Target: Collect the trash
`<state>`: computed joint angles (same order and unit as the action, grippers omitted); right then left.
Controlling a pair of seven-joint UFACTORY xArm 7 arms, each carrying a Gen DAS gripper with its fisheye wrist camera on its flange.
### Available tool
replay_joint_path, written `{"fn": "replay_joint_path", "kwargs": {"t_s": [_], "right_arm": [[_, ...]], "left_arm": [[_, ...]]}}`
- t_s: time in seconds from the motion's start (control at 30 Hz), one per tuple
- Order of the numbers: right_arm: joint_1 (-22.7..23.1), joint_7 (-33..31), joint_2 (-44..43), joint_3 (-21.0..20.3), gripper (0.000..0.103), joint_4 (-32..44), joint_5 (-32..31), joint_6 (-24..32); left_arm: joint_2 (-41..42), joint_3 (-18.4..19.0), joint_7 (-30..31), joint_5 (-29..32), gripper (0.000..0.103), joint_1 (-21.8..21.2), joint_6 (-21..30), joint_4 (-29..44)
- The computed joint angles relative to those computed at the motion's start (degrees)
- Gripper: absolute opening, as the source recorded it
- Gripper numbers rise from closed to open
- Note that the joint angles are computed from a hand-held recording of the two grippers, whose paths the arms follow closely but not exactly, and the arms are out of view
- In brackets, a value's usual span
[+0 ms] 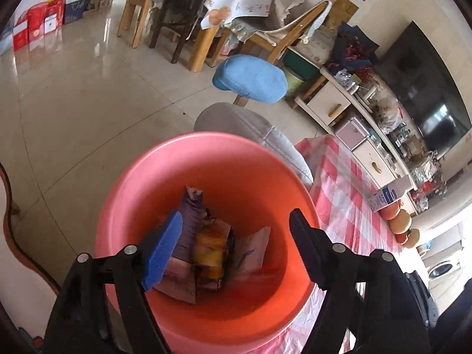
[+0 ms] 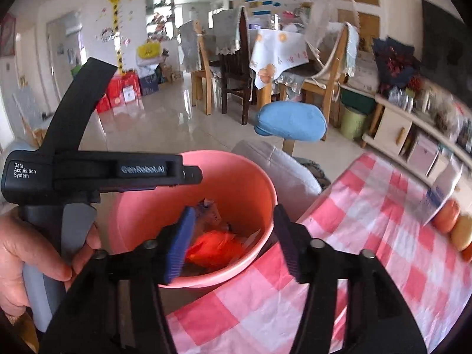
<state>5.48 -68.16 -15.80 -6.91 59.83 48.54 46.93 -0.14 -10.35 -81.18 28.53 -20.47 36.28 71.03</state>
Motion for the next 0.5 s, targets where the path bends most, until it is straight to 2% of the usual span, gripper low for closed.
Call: {"fn": "replay_joint_path", "kwargs": {"t_s": [0.07,0.13,0.2,0.27,0.5], "right_arm": [[-0.76,0.55,-0.51,-0.92,0.079,-1.04,0.99,-0.35],[-1.67,0.8,-0.7,-1.88,0.084,-1.57,1.27,-0.3],[-2.84,1.21,-1.07,-2.64,0.086,-2.34,1.01,-0.72],[-3.83,1.54,-1.52,-3.19,0.09,-3.1,0.67,-1.49],[-5.83,-0.49,-4.15,-5.6,0.092,-5.38,-0.12,-2.86]], "left_arm": [[0.08,-0.28,-1.0,1.42,0.082,-0.37,1.65,0.98],[0.27,-0.48,-1.26,2.16,0.086,-0.71,2.91,2.11],[0.64,-0.74,-1.47,3.33,0.092,-1.26,4.69,3.56],[1.17,-1.03,-1.47,5.23,0.092,-1.95,5.55,5.0],[4.18,-1.18,0.14,9.09,0.093,-5.1,8.15,10.59]]}}
